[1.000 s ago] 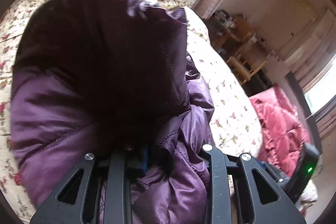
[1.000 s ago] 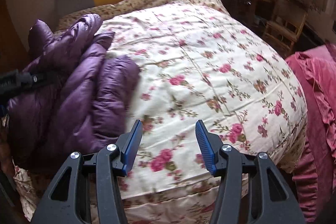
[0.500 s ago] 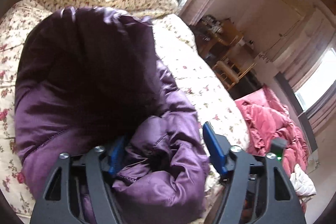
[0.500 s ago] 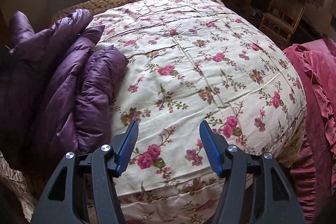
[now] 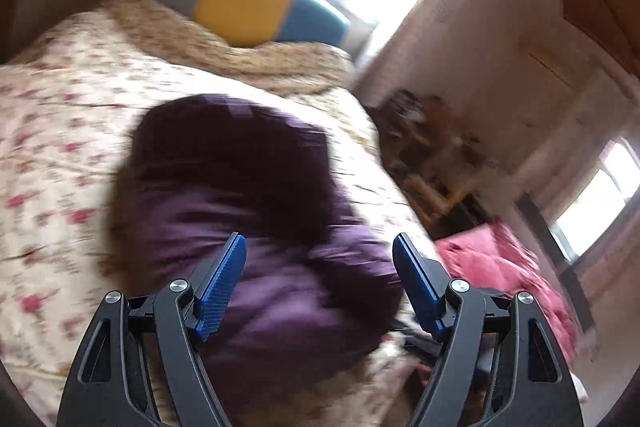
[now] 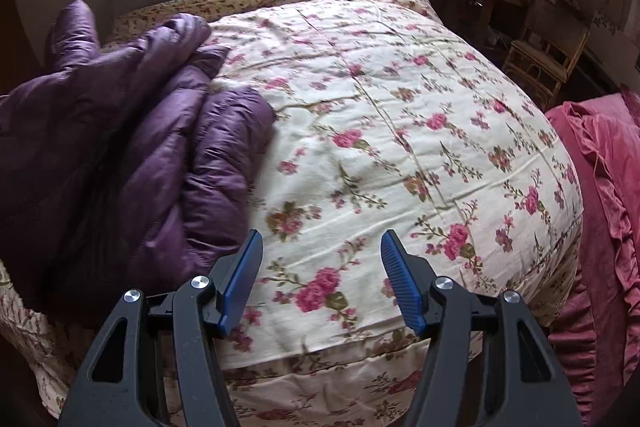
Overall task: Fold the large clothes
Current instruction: 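Open the left gripper and press the folded bundle with both tools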
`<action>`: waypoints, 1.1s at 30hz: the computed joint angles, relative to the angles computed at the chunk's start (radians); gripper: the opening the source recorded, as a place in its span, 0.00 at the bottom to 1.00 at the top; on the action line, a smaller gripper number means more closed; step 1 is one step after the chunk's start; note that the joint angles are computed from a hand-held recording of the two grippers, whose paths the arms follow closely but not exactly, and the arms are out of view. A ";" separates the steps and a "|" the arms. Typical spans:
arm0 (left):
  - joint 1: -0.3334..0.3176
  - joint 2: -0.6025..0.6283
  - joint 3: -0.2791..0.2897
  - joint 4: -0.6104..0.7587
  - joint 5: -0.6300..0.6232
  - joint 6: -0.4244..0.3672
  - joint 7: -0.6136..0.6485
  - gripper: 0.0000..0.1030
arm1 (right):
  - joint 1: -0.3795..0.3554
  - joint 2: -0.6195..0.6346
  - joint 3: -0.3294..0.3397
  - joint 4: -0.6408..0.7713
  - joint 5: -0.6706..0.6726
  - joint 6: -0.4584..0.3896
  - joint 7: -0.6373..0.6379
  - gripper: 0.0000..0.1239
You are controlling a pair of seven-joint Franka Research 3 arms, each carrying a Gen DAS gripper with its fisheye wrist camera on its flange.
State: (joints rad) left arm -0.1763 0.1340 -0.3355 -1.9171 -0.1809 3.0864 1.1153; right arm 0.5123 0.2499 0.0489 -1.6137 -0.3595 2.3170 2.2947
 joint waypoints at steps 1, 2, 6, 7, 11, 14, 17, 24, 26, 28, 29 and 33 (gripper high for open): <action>-0.018 -0.019 0.039 -0.035 0.045 0.001 -0.058 0.73 | 0.003 0.000 0.002 0.006 -0.003 0.001 -0.006 0.50; -0.052 -0.037 0.104 -0.070 0.155 -0.015 -0.183 0.73 | 0.004 0.001 0.005 0.014 -0.002 0.002 -0.015 0.50; -0.064 -0.065 0.170 -0.145 0.371 -0.079 -0.420 0.73 | 0.016 0.003 0.019 0.047 0.013 0.020 -0.061 0.50; -0.053 -0.061 0.159 -0.150 0.362 -0.081 -0.417 0.73 | 0.020 0.005 0.020 0.056 0.014 0.022 -0.068 0.50; -0.011 -0.066 0.117 -0.192 0.255 -0.071 -0.326 0.71 | 0.031 0.010 0.032 0.093 0.051 0.053 -0.119 0.50; -0.020 -0.062 0.126 -0.198 0.308 -0.051 -0.352 0.71 | 0.039 0.016 0.038 0.125 0.078 0.085 -0.161 0.51; -0.021 -0.058 0.120 -0.189 0.317 -0.048 -0.356 0.71 | 0.047 0.031 0.043 0.165 0.109 0.112 -0.208 0.51; -0.019 -0.048 0.105 -0.173 0.290 -0.048 -0.314 0.68 | 0.084 0.127 0.045 0.328 0.172 0.128 -0.339 0.51; -0.019 -0.046 0.103 -0.172 0.283 -0.045 -0.305 0.66 | 0.094 0.158 0.040 0.371 0.186 0.114 -0.375 0.51; -0.023 -0.045 0.106 -0.172 0.289 -0.045 -0.310 0.66 | 0.111 0.187 0.027 0.409 0.184 0.091 -0.393 0.51; -0.024 -0.046 0.108 -0.172 0.295 -0.045 -0.313 0.66 | 0.118 0.203 0.021 0.429 0.185 0.072 -0.398 0.51; -0.030 -0.049 0.111 -0.172 0.313 -0.055 -0.327 0.66 | 0.129 0.223 0.004 0.437 0.199 0.040 -0.388 0.50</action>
State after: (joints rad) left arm -0.2060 0.0853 -0.2248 -2.0887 0.1325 3.0312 0.7886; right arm 0.6410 0.4727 0.0527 -1.1764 -0.1604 2.3565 1.9072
